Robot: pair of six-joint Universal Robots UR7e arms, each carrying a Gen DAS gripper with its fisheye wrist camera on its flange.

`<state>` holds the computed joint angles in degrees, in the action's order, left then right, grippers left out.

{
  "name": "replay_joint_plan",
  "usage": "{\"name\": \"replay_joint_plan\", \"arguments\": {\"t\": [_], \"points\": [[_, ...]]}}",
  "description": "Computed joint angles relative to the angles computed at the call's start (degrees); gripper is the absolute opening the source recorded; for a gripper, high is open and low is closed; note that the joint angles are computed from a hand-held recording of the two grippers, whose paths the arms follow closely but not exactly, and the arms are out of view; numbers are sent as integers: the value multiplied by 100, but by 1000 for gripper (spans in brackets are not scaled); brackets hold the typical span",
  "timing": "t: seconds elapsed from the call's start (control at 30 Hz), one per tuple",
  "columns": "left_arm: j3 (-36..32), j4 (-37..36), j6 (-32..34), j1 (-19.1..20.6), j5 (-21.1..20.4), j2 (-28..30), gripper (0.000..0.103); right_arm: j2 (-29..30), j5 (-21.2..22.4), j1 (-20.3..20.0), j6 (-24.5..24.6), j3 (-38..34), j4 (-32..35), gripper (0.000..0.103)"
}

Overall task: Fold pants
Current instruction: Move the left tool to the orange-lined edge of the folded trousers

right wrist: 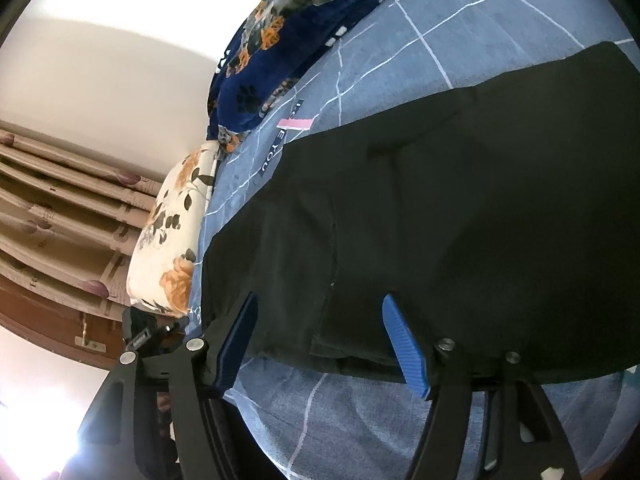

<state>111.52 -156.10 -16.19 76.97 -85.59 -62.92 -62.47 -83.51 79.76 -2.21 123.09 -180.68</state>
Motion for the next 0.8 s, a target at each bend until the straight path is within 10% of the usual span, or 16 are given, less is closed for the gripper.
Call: {"name": "replay_joint_plan", "arguments": {"t": [0.57,0.8], "points": [[90,-472,-148,395,-717,9,61,96,149,93,110,9,43,67],[-19,-250,-101,422,-890,99,61,213,784,505,-971,-196,909,67]]}}
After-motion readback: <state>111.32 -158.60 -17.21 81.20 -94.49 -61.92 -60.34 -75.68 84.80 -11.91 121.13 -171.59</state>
